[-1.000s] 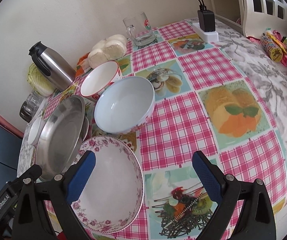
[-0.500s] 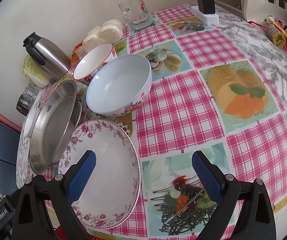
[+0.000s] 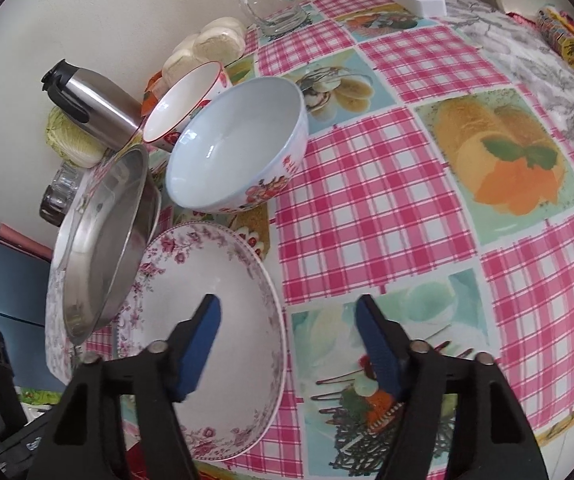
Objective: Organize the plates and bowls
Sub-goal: 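Close the right gripper on the rose plate rim while the left gripper grips it too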
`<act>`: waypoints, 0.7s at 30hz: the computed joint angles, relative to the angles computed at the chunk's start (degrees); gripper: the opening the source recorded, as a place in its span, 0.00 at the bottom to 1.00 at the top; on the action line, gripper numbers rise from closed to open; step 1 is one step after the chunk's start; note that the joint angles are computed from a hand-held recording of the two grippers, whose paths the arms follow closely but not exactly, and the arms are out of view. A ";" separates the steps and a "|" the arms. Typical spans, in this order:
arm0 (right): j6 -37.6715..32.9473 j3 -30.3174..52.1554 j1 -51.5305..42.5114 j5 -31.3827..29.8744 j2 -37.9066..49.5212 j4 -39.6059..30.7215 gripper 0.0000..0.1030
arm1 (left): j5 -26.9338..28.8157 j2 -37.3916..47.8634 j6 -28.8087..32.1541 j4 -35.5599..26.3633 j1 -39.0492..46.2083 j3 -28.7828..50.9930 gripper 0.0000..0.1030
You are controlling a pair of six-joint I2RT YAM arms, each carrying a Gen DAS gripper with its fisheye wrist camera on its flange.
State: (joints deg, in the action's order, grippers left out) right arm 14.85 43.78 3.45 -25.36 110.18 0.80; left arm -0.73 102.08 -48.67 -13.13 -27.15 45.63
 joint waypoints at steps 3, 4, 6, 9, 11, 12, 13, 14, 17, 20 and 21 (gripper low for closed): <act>0.07 0.62 0.33 -2.16 1.26 0.48 0.42 | 0.21 1.80 0.10 0.57 0.32 0.59 0.72; 0.03 0.86 0.37 -2.64 1.76 0.56 0.37 | 0.44 2.35 0.18 0.74 0.49 0.74 0.70; 0.06 1.60 0.37 -3.65 3.13 0.46 0.30 | 1.28 3.77 0.51 1.38 1.34 1.37 0.61; 0.36 2.40 0.36 -4.75 4.65 0.43 0.23 | 1.95 4.54 0.48 2.21 2.07 1.65 0.53; 0.37 2.39 0.08 -5.53 5.37 0.92 0.22 | 2.15 5.40 0.70 2.56 2.44 2.06 0.50; 0.60 2.36 -0.16 -6.21 5.66 1.33 0.22 | 2.31 5.93 0.81 2.73 2.64 2.25 0.50; 0.77 2.49 -0.33 -6.63 5.92 1.38 0.22 | 2.26 6.13 0.84 3.08 2.68 2.21 0.50; 0.95 2.60 -0.49 -6.95 6.17 1.48 0.22 | 1.93 6.25 1.04 3.31 2.64 2.33 0.50; 1.40 2.72 -1.24 -8.37 7.01 2.15 0.22 | 1.52 6.70 1.72 3.69 2.83 2.82 0.50; 1.34 2.96 -1.92 -9.85 7.95 2.95 0.21 | 0.99 7.96 2.59 3.74 3.13 4.19 0.49; 0.59 2.90 -2.32 -10.03 7.86 2.71 0.20 | 0.71 8.21 2.77 3.63 3.21 4.63 0.44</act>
State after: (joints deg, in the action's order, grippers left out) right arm 15.43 46.68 1.13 -35.39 118.04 3.51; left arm -0.02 110.29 -45.90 -9.50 -23.94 50.25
